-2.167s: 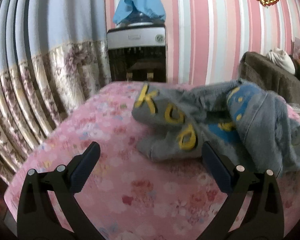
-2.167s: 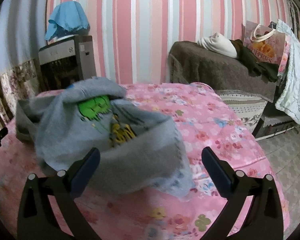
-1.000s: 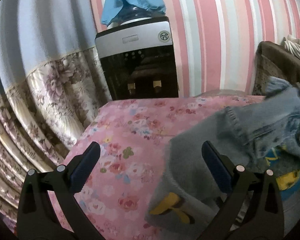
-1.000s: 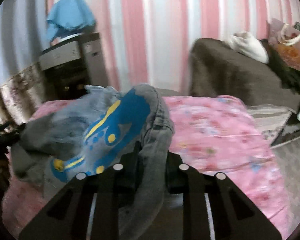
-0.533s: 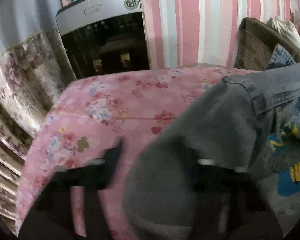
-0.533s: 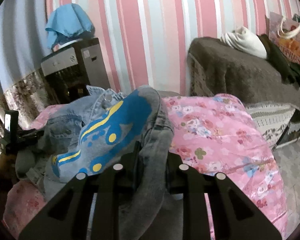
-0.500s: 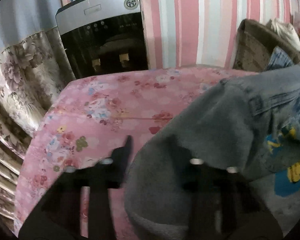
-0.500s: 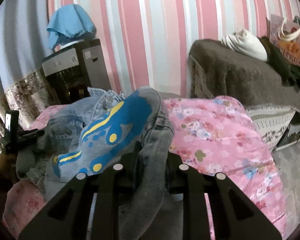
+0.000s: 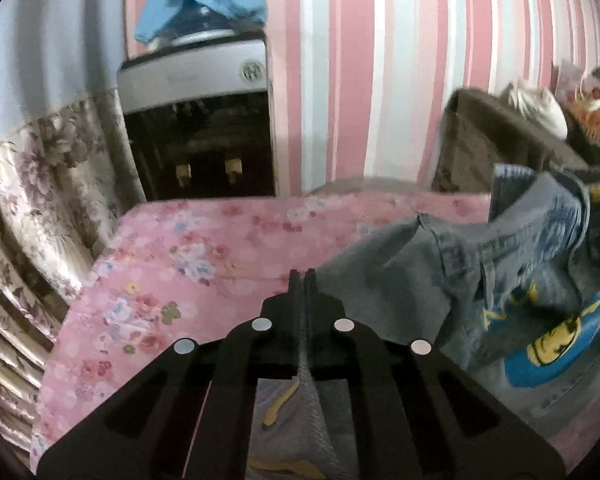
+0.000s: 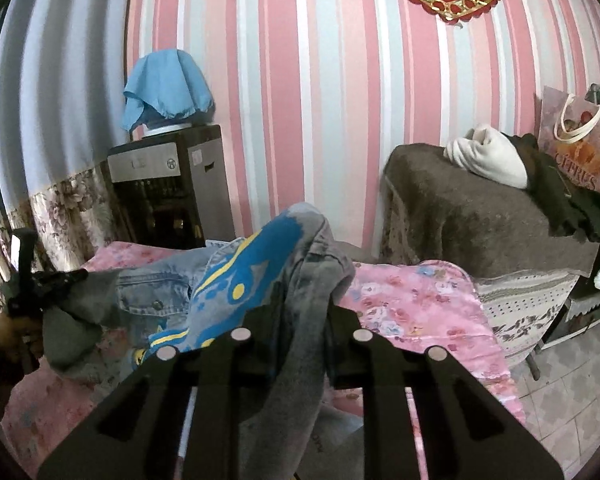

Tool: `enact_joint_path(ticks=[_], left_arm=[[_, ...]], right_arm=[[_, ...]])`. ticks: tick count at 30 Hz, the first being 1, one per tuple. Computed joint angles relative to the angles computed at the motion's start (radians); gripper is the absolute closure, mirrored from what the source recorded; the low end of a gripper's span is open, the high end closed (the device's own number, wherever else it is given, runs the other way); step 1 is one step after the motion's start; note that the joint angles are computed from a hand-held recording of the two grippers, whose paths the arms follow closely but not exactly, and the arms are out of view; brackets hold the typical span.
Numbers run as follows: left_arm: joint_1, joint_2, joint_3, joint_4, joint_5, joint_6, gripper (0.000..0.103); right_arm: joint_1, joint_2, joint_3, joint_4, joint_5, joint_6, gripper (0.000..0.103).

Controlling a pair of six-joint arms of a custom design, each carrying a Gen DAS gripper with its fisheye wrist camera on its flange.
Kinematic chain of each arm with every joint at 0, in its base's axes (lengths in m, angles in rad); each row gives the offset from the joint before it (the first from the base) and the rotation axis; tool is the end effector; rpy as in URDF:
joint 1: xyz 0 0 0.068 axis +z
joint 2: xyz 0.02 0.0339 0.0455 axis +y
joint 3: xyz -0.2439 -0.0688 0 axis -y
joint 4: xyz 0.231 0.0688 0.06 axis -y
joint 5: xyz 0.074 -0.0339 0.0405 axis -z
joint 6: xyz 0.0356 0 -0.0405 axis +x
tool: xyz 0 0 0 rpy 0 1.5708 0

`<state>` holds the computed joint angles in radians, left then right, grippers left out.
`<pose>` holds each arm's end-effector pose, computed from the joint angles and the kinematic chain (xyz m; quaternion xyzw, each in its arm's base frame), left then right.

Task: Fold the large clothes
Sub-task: 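Grasp the denim jacket collar with the right gripper while the left gripper grasps the hem, then lift the jacket with both grippers and shake it out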

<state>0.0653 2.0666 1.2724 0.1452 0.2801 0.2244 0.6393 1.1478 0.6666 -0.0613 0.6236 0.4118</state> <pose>0.4267 0.0180 0.1399 0.1324 0.8791 -0.0601 0.4538 0.2054 0.1268 0.2290 0.0558 0.8405 0.0038 0.5389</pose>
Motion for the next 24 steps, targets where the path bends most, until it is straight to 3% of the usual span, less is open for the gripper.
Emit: enact_joint_path(ticks=[6, 14, 21, 24], left_arm=[[0.068, -0.224, -0.068, -0.014, 0.051, -0.007, 0.102], [0.213, -0.483, -0.088, -0.089, 0.170, -0.070, 0.102], [0.356, -0.676, 0.045, -0.197, 0.319, -0.171, 0.102], [0.404, -0.694, 0.196, -0.270, 0.351, -0.214, 0.102]], right_arm=[[0.047, -0.144, 0.050, -0.107, 0.069, -0.055, 0.089], [0.157, -0.295, 0.226, -0.263, 0.157, -0.149, 0.089], [0.328, -0.326, 0.452, -0.352, 0.253, -0.247, 0.089], [0.415, -0.301, 0.563, -0.375, 0.329, -0.307, 0.089]])
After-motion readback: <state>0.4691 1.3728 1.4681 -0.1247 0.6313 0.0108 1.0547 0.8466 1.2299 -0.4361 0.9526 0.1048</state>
